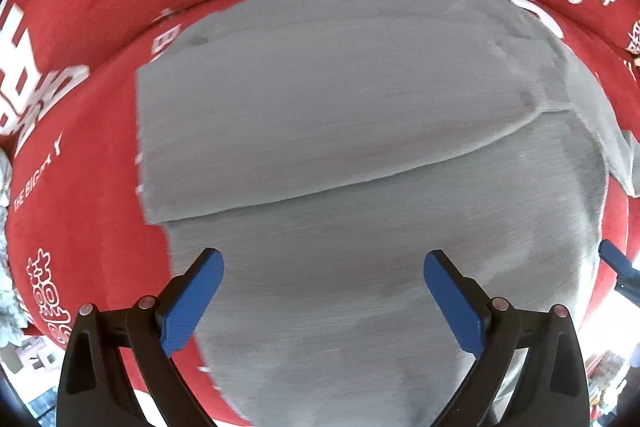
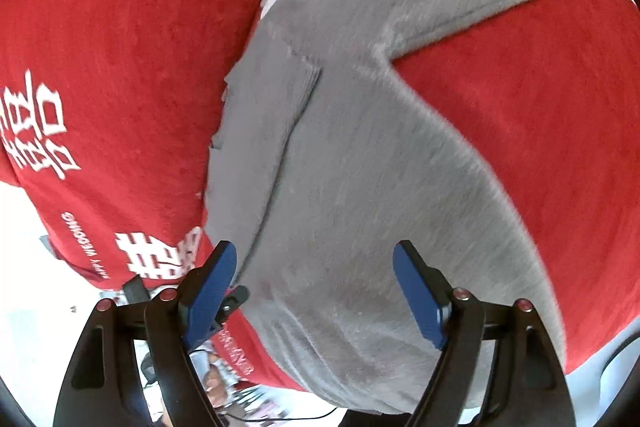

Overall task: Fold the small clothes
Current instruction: 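Grasp the other sleeve cuff with the right gripper and lift it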

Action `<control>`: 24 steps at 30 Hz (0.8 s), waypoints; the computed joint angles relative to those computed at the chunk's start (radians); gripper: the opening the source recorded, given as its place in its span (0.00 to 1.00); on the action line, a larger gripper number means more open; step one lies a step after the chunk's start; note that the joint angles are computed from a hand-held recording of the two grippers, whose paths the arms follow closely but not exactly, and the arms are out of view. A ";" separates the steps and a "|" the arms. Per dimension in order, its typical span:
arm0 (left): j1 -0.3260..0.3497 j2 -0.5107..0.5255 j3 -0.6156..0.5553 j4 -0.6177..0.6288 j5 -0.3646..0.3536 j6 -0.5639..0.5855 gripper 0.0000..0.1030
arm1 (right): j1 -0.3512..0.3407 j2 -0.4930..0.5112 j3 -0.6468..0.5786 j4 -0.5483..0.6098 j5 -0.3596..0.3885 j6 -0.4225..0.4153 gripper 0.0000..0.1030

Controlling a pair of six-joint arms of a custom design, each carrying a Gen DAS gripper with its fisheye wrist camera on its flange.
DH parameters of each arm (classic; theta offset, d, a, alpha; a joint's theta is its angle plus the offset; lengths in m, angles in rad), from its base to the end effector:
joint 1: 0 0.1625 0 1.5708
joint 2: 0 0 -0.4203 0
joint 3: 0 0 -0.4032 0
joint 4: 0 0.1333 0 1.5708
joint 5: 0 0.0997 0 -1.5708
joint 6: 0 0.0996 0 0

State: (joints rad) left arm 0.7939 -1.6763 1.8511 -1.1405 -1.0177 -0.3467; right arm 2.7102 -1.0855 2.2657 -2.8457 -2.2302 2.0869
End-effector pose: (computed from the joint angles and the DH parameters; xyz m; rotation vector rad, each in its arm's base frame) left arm -0.1387 -0.4058 0.3839 0.7057 2.2537 0.2657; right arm 0.4447 -0.1251 0.0925 1.3477 2.5269 -0.9732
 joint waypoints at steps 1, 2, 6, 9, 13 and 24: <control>-0.014 0.003 0.010 -0.008 -0.011 -0.006 0.98 | 0.001 -0.024 0.016 0.013 -0.002 0.009 0.81; -0.031 0.008 0.021 -0.019 -0.024 -0.014 0.98 | 0.004 -0.058 0.031 0.049 -0.004 0.028 0.81; -0.112 0.038 0.067 -0.073 -0.086 -0.042 0.98 | 0.034 -0.194 0.086 0.218 -0.033 0.142 0.81; -0.160 0.072 0.089 -0.118 -0.132 -0.045 0.98 | 0.067 -0.289 0.108 0.375 -0.055 0.247 0.81; -0.218 0.115 0.115 -0.173 -0.185 -0.047 0.98 | 0.131 -0.420 0.136 0.608 -0.078 0.454 0.81; -0.283 0.205 0.137 -0.258 -0.246 -0.090 0.98 | 0.289 -0.607 0.183 1.056 -0.095 1.033 0.81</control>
